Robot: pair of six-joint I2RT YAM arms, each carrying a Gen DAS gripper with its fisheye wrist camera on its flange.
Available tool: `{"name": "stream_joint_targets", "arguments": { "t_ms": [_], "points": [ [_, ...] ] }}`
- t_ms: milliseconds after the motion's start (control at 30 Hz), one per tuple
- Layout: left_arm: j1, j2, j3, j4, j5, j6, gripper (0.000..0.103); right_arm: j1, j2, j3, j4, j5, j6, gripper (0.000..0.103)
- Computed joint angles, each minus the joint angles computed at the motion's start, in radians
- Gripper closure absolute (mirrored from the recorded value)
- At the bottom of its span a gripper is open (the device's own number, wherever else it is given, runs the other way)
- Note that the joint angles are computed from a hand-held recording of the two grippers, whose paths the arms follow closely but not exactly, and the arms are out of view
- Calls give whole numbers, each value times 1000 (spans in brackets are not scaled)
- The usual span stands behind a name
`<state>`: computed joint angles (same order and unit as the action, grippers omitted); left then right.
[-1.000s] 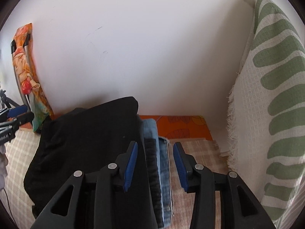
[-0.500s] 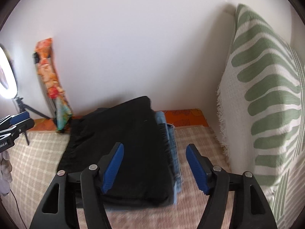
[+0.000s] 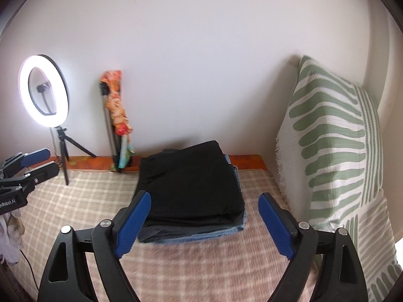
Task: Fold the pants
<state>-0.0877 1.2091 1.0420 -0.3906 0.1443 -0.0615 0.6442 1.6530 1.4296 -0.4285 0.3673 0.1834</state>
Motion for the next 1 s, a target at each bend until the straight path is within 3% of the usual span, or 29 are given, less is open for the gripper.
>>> {"name": "stream_joint_targets", "arguments": {
  "t_ms": [133, 300, 367, 700, 867, 1000],
  "points": [
    [21, -164, -64, -80, 34, 11, 27, 102, -116, -81, -30, 87, 45, 8],
    [64, -361, -125, -189, 73, 28, 26, 239, -229, -164, -59, 210, 113, 4],
    [82, -423, -141, -227, 88, 42, 22, 296, -256, -188, -70, 263, 141, 3],
    [211, -739, -247, -431, 127, 129, 21, 568, -332, -297, -162, 512, 369, 0],
    [214, -832, -279, -499, 98, 132, 21, 662, -321, -326, -201, 577, 502, 0],
    [109, -898, -301, -533, -29, 99, 21, 717, -285, -324, -254, 643, 618, 0]
  ]
}}
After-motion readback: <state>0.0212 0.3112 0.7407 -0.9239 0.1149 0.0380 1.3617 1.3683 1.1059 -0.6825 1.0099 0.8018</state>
